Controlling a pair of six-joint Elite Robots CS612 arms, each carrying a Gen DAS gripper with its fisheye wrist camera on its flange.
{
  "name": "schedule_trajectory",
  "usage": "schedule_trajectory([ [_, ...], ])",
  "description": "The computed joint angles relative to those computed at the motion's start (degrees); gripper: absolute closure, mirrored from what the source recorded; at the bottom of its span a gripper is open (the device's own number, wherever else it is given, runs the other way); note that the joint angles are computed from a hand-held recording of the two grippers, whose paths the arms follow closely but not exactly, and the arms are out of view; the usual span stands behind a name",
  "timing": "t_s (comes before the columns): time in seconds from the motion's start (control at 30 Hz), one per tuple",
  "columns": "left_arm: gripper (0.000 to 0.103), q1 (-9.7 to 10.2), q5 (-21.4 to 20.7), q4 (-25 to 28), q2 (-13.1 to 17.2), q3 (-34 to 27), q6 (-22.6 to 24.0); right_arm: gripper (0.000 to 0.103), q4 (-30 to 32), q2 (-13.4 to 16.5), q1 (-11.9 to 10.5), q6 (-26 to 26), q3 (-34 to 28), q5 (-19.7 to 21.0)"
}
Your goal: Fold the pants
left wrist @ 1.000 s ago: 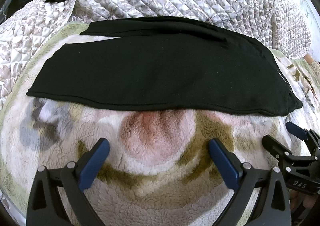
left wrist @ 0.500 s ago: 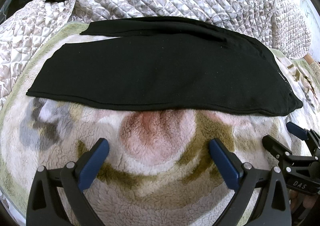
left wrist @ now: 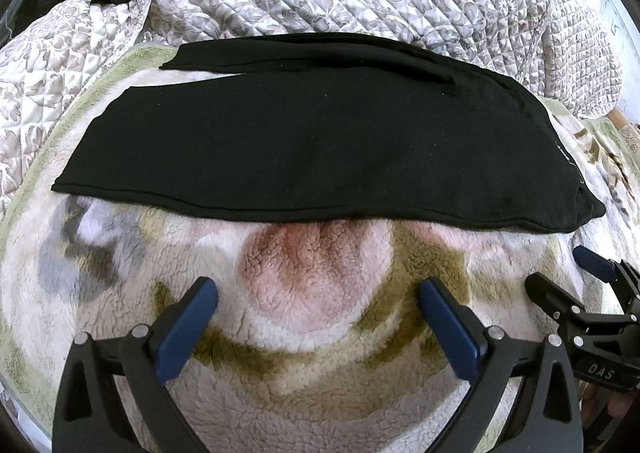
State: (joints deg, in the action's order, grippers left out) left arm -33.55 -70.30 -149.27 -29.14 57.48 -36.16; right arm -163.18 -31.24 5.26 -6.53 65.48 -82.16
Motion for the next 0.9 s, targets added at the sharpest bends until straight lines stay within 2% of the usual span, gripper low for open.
schedule_trajectory([
  [0.9,0.000,0.05,0.1,-0.1,0.2,-0.3,0.1,0.005,0.1,0.0,0.0,-0.2,0.0,-0.3],
])
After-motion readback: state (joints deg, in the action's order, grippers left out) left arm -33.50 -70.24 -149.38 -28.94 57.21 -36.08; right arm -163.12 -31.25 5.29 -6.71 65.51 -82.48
